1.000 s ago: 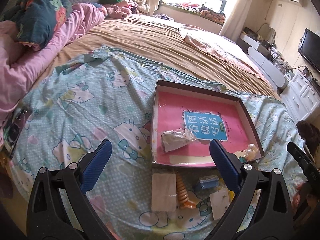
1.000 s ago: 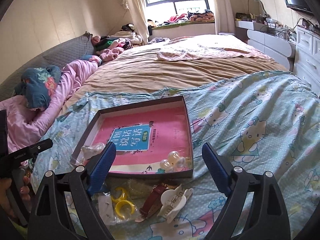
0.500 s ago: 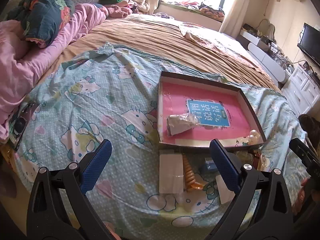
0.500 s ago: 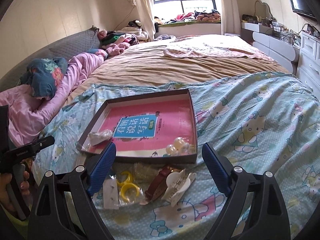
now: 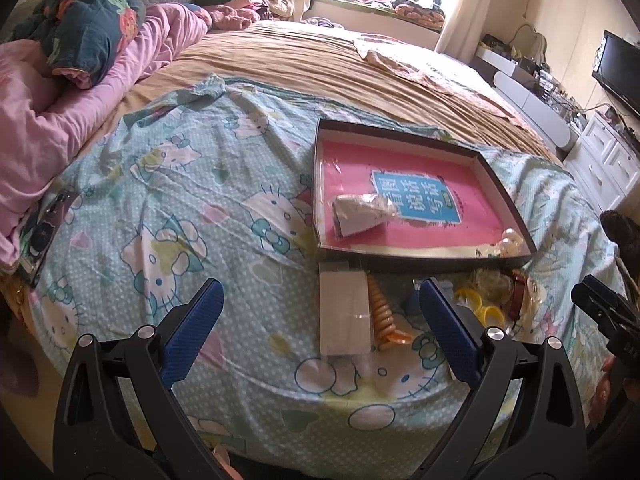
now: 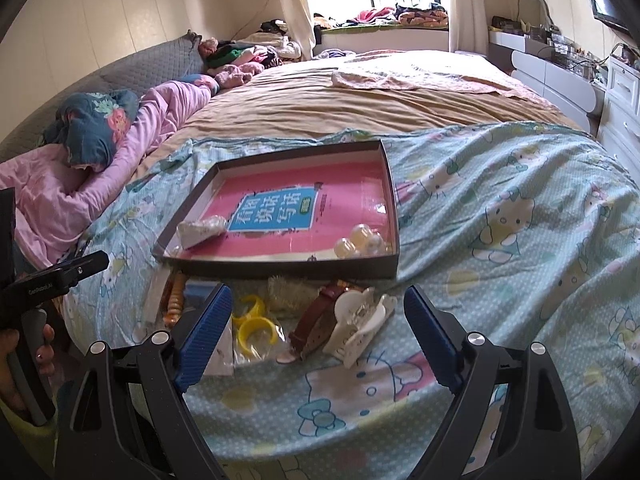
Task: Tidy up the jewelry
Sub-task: 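Grasp the clear plastic sleeve with the left tool while the right grasps the white claw clip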
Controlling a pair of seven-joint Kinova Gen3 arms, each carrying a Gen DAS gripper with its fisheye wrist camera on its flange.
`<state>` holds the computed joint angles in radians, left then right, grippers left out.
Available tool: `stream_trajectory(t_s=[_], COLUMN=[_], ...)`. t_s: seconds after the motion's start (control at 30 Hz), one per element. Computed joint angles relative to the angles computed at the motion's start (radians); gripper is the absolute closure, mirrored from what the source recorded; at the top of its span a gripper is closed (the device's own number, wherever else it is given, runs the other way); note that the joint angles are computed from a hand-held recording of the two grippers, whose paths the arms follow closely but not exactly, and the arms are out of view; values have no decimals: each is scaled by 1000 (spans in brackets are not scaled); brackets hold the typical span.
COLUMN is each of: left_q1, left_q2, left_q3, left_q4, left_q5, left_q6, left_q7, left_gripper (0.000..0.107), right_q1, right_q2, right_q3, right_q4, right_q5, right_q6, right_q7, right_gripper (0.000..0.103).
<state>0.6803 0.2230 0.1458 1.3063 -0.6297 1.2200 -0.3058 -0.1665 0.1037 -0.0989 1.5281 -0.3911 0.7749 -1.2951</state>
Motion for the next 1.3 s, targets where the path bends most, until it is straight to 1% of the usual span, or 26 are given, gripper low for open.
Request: stream_trajectory(t_s=[0.5,0.7,0.87,1.13,1.2,1.3], left_q1=[16,10,4,6,1,-4], left_q2=[22,32,47,79,84,90], left_q3=[4,0,-5,-24,-29,-34], left_q4=[35,55,66,55,52,50], left_q5=[36,58,82,79,87,95], left_q6=[-3,-21,-38,-35,-35,-37], left_q7=[14,16,6,-12,-15,-21], left_gripper=[16,16,16,16,16,16], right_q1=[10,13,12,2,2,-4], right_q2=[-5,-1,12,51,61,84], right_q3=[8,10,11,10,7,5], right_q4=[57,70,75,66,62,44], right_q5=[1,9,25,75,80,101], right_q6=[7,8,6,-8,-9,-3], right_q7=[21,20,9,-45,-58,-80], right_gripper=[16,16,16,17,18,24])
